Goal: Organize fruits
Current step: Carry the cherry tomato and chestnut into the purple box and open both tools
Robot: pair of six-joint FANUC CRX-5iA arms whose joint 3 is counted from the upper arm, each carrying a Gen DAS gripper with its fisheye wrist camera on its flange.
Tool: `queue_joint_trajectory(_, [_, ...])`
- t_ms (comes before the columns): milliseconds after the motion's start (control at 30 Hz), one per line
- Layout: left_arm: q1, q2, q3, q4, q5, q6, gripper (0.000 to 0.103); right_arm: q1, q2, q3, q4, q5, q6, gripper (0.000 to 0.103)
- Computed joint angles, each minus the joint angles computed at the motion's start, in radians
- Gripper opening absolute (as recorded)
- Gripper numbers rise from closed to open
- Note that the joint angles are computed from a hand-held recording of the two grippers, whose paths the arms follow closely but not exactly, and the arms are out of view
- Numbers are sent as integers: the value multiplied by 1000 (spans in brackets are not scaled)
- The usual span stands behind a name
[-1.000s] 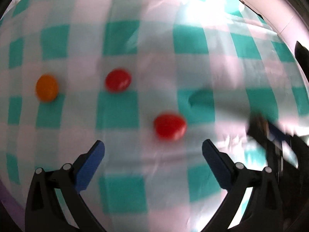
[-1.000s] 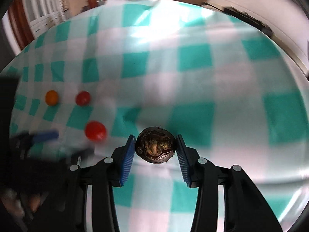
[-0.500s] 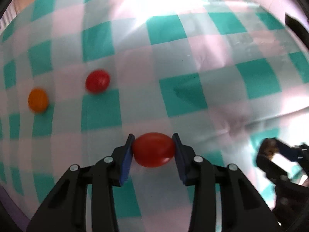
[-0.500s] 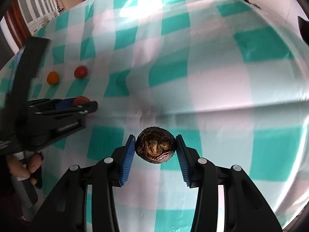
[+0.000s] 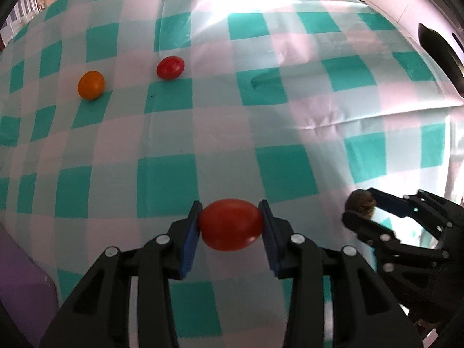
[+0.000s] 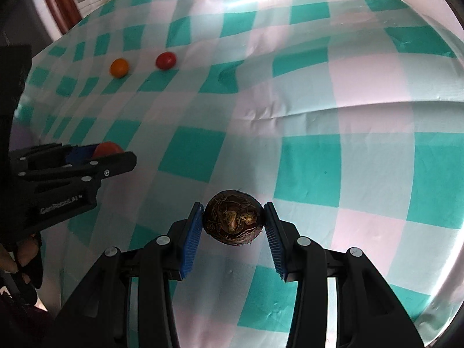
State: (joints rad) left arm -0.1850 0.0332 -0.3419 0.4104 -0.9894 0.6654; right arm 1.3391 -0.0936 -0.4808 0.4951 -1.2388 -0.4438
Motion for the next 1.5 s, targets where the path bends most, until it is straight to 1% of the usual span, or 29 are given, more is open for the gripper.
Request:
queue_joint_trajectory(100, [1,-44,-31,-12,-7,16,40,33,-8,1,9,-13,25,43])
queue_joint_trajectory(200, [-7,-87,-54,-43,-24,55,40,70,-31,-10,18,-26,20,43])
queue_joint_trajectory(267, [15,-141,-100,-54,-41,43,40,100,-43,-17,26,-36,4,43])
queue_joint_trajectory(433, [39,-244,-140,-88,-107,45,40,180,-63,-26,39,-68,-40,43])
queue_joint_trajectory(667, [31,-336,-178,-100,-160,54,40,279,-75,-26,34,-97,-83,43])
queue_joint_trajectory(867, [41,-408,-197,-97,-191,46,40,338,-90,-26,43,-133,-95,43])
queue_joint_trajectory(1067, [90,-476,-205,-70,-204,10,40,354,-88,-15,75,-153,-87,43])
queue_joint_trajectory(1200, [146,-511,-211,-66,-223,-2,40,348,-68,4,108,-136,-57,43])
queue_joint_trajectory(1333, [206,-545,-221,-63,-250,-37,40,339,-51,18,125,-115,-41,43])
queue_joint_trajectory(1500, [260,-557,-223,-35,-254,-80,40,320,-37,39,140,-108,-8,43])
